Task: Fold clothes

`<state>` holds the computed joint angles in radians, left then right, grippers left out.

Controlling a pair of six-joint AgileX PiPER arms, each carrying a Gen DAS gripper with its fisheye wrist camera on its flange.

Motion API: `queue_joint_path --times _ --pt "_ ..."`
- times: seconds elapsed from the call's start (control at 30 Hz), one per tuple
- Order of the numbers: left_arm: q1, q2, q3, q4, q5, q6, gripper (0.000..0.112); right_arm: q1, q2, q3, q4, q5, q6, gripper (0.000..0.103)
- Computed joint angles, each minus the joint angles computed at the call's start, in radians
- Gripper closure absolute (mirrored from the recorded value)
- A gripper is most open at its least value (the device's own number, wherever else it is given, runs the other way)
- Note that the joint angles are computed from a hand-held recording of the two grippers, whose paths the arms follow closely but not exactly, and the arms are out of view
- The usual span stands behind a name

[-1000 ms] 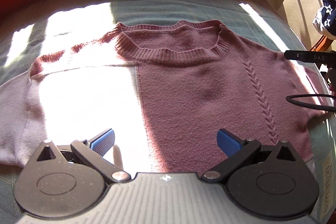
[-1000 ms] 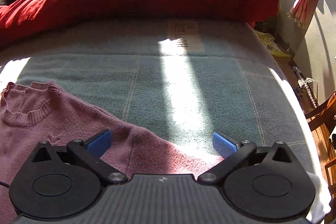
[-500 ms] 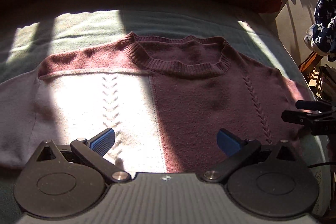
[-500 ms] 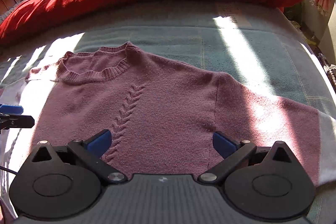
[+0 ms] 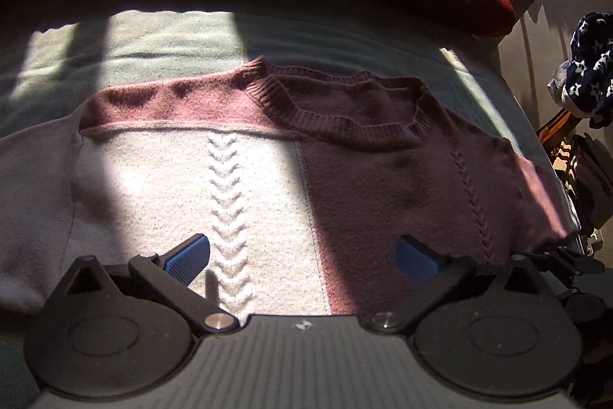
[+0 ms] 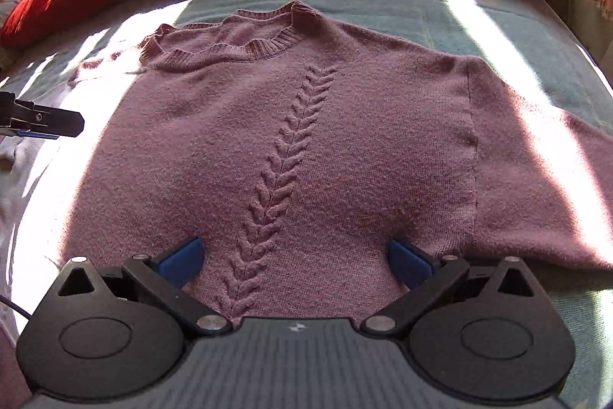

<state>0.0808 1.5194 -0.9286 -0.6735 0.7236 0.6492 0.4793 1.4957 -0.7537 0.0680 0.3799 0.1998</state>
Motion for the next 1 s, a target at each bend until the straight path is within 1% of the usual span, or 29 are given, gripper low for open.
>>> queue_joint_path --times 0.1,0.27,0.3,0.33,0.37,0.5,0.57,0.63,0.73,0.77,0.87,0.93,1.0 --pt "-0.042 0.078 -0.111 -0.077 0.025 0.051 0.01 -0.005 0.004 -0.011 0.006 0.015 -0.009 0.0" --pt "-0.148 0.235 -0.285 -0.209 0.06 0.106 0.01 0.02 -0.004 0.008 -0.084 -0.014 0.091 0.0" --pt "-0.172 0.258 -0.308 -0.218 0.049 0.106 0.01 0.025 -0.006 0.011 -0.103 -0.018 0.108 0.0" --pt "-0.196 0.277 -0.326 -0.215 0.03 0.1 0.01 0.027 -0.007 0.012 -0.112 -0.02 0.116 0.0" --pt "-0.213 0.3 -0.347 -0.215 0.028 0.095 0.01 0.026 -0.008 0.014 -0.113 -0.024 0.116 0.0" --pt "-0.257 0.416 -0.455 -0.204 0.058 0.063 0.01 0.036 -0.016 0.042 -0.158 -0.065 0.162 0.0" --pt "-0.277 0.457 -0.492 -0.151 0.039 0.037 0.01 0.043 -0.022 0.061 -0.203 -0.092 0.209 0.0" --pt "-0.293 0.504 -0.546 -0.074 0.031 -0.022 0.01 0.05 -0.03 0.081 -0.252 -0.119 0.261 0.0" --pt "-0.294 0.535 -0.574 -0.093 -0.012 -0.01 0.01 0.056 -0.037 0.106 -0.32 -0.152 0.331 0.0" --pt "-0.295 0.547 -0.597 -0.08 -0.008 -0.024 0.01 0.058 -0.038 0.108 -0.334 -0.156 0.344 0.0" --pt "-0.298 0.553 -0.653 -0.016 0.006 -0.078 0.01 0.055 -0.034 0.102 -0.308 -0.151 0.316 0.0" --pt "-0.288 0.527 -0.655 0.002 0.024 -0.081 0.01 0.053 -0.032 0.098 -0.29 -0.147 0.294 0.0" --pt "-0.273 0.48 -0.622 0.003 0.044 -0.062 0.01 0.048 -0.033 0.087 -0.239 -0.131 0.235 0.0"
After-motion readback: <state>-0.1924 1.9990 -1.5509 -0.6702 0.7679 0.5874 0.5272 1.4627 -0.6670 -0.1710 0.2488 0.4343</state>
